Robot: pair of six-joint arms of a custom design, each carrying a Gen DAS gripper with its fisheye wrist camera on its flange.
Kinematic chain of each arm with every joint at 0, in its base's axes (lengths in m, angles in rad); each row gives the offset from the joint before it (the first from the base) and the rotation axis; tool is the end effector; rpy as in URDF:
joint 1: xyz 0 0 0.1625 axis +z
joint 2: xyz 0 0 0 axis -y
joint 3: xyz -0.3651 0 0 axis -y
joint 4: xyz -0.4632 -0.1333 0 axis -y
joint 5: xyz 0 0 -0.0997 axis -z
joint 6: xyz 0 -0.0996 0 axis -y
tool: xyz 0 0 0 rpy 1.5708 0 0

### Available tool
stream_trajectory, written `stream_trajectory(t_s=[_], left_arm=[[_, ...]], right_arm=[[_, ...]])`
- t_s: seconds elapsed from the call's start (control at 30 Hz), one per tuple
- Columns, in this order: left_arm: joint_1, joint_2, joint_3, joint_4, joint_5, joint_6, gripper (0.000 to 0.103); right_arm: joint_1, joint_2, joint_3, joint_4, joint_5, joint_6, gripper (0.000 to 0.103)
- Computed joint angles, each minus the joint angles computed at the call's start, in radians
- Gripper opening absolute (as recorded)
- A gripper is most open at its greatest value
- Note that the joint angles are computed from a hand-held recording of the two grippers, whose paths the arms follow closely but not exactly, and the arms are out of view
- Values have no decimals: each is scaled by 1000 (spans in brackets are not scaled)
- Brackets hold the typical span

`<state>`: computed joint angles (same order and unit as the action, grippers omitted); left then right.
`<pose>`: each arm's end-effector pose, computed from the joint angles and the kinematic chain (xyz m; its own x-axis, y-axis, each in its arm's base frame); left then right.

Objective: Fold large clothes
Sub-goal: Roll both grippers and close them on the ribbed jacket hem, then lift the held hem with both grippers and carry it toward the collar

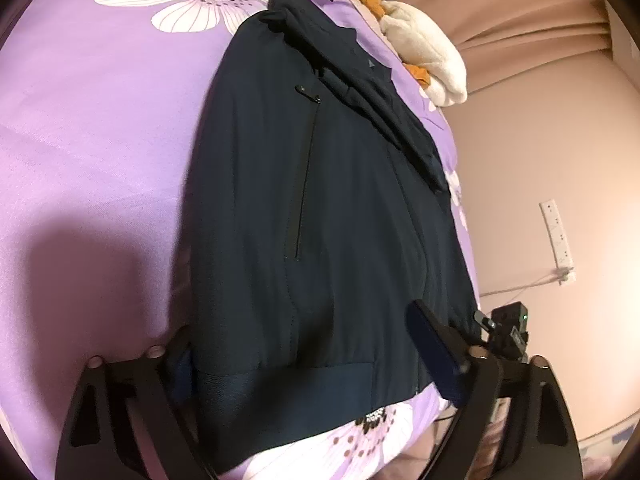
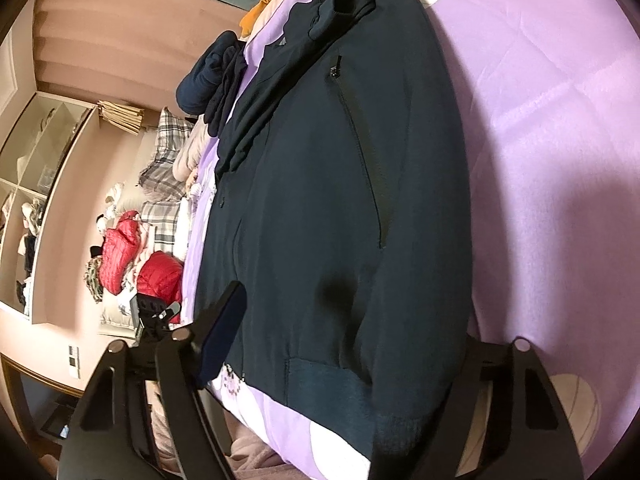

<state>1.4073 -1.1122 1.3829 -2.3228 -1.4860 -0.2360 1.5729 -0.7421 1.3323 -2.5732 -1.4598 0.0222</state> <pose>0.0190 -0.7554 0.3242 -0.9958 -0.0844 0.0352 -0.0911 0.8792 -0.4677 0.1460 -0.7846 0.1007 -0.9935 -0.0261 -0.1104 0.0201 0.9170 -0.3983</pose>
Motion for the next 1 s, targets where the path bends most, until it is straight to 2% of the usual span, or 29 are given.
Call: stream_trajectory(t_s=[0.03, 0.1, 0.27, 0.33, 0.4, 0.53, 0.6, 0.73, 1.0], left_arm=[[-1, 0, 2, -5, 8, -4, 79], [0, -3, 7, -12, 14, -14, 67], [3, -3, 9, -14, 18, -29, 53], [4, -4, 8, -7, 24, -34, 45], [4, 0, 0, 10, 41, -50, 31], [11, -4, 4, 5, 35, -75, 20], [9, -9, 13, -8, 39, -78, 13], [-4, -20, 30, -53, 48, -68, 9], [-27, -30, 45, -147, -12, -14, 8]], right_arm=[[4, 1, -2, 1, -19, -3, 62], [10, 7, -10, 5, -44, -7, 56], [15, 12, -19, 8, -83, -14, 41], [16, 12, -20, 5, -97, -13, 33], [19, 14, -20, -2, -119, -12, 27], [22, 12, -14, -20, -137, -11, 17], [22, 9, -9, -28, -136, -8, 16], [21, 1, 4, -58, -109, -1, 14], [30, -1, 17, -141, 0, -2, 12]])
